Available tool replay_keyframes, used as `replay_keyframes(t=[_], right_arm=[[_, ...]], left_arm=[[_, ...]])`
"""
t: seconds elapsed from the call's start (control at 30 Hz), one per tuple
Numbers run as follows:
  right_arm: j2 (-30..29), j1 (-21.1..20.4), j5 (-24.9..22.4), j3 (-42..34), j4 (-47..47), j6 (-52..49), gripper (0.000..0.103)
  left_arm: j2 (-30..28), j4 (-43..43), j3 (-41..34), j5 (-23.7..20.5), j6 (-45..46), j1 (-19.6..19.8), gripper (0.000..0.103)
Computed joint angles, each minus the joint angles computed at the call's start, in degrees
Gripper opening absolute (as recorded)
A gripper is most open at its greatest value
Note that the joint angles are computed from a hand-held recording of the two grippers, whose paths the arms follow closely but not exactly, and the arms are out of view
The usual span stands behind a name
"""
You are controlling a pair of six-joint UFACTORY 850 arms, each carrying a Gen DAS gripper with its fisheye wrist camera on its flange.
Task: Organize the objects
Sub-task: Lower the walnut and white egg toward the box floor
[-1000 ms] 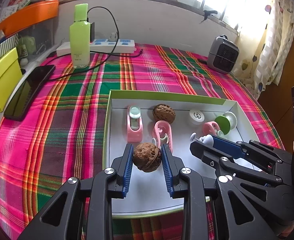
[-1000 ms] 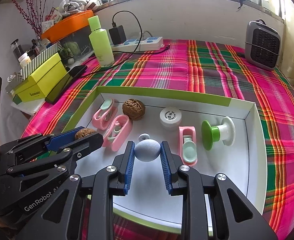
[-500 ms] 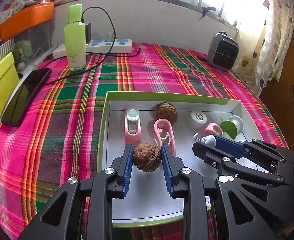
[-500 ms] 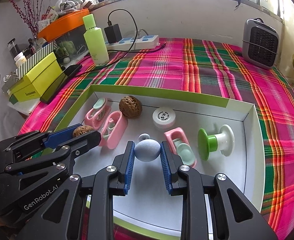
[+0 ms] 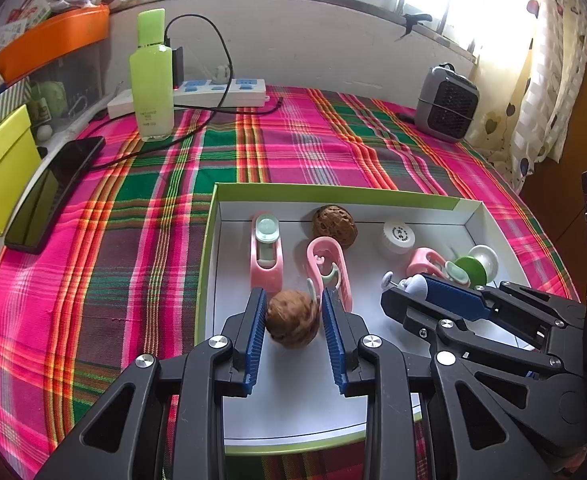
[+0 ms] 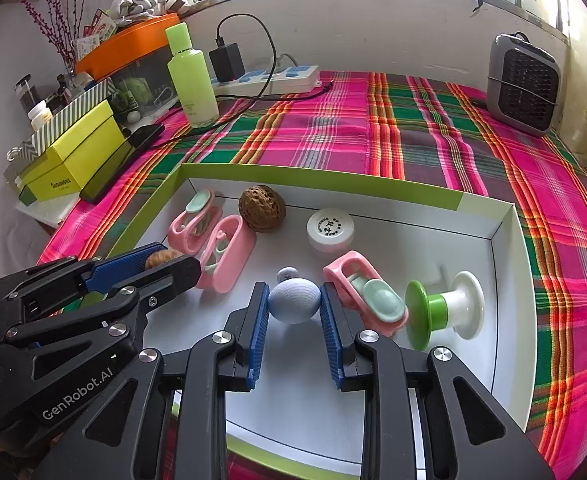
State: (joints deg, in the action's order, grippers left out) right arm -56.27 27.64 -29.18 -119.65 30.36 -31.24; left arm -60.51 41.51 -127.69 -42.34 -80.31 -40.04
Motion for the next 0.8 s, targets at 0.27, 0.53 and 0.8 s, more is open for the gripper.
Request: replay_keyframes(t=[0.27,0.53,0.8], right_arm=[[0.24,0.1,0.37,0.3,-0.54,0.25,0.027],[0.16,0.01,-0.05,0.04,-0.1,0.31,0.027],[0.72,0.08,0.5,0.73,-0.67,1.0,0.027]], left_arm=[[0.15,0.12,0.3,0.1,-0.17,-0.01,0.027],[0.24,0.01,0.42,0.21,-0.1,0.03,0.027],[0.99,0.25,1.68,0.97,-1.0,-0.13,0.032]])
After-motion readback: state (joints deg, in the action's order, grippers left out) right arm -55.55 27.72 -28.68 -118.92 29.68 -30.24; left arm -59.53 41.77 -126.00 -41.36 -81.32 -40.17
